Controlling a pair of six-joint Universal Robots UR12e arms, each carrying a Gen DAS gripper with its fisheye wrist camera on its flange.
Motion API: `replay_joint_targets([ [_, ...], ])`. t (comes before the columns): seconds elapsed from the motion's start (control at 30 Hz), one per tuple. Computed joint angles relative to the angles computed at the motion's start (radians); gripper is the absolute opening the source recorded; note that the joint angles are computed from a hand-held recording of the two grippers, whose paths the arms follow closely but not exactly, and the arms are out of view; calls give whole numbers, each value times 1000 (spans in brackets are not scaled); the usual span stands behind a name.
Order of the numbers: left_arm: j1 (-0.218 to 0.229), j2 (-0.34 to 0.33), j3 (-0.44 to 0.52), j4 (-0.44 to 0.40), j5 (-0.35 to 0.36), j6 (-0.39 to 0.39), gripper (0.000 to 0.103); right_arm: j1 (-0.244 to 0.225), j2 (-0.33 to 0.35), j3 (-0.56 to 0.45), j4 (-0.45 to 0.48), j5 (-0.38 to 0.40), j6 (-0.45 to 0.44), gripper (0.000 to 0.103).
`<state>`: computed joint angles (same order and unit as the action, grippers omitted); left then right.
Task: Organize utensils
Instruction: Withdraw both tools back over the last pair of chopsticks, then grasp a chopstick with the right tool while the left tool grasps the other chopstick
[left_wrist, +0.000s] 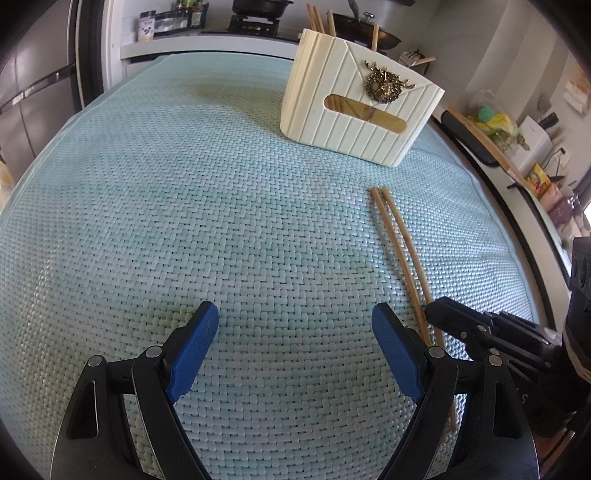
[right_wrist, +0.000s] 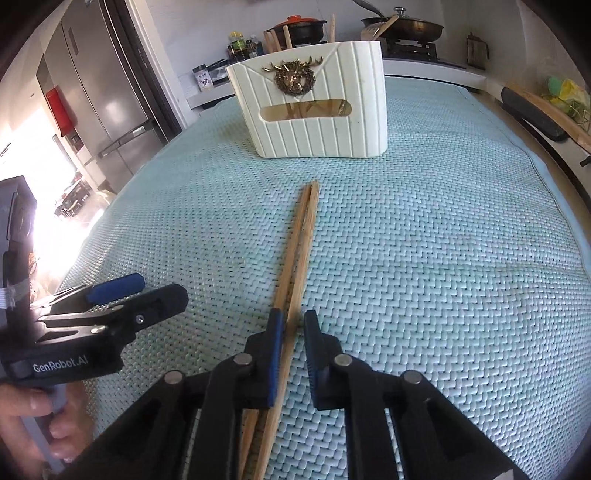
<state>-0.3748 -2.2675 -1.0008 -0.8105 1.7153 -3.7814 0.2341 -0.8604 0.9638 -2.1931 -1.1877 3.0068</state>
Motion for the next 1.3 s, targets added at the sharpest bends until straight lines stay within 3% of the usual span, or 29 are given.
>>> replay_joint_targets([
  [0.27,-1,5,-16,16,18,6,89,-26,-21,41,-19,45,71,7],
  [0.43,-4,0,-1,-2,22,5,90,-32,-42,80,-58,14,83,7],
  [0.73,-8,-7,17,4,-2,15,90,-1,-49,82,-69,-102,-23,7],
  [0.93,-13,-15,33,-10,6,22,90,-4,-39,70,-76,-96,-46,7],
  [1.3,-14,-24,45,-17,-4,30,90,-29,-61,118,-134,-127,36,7],
])
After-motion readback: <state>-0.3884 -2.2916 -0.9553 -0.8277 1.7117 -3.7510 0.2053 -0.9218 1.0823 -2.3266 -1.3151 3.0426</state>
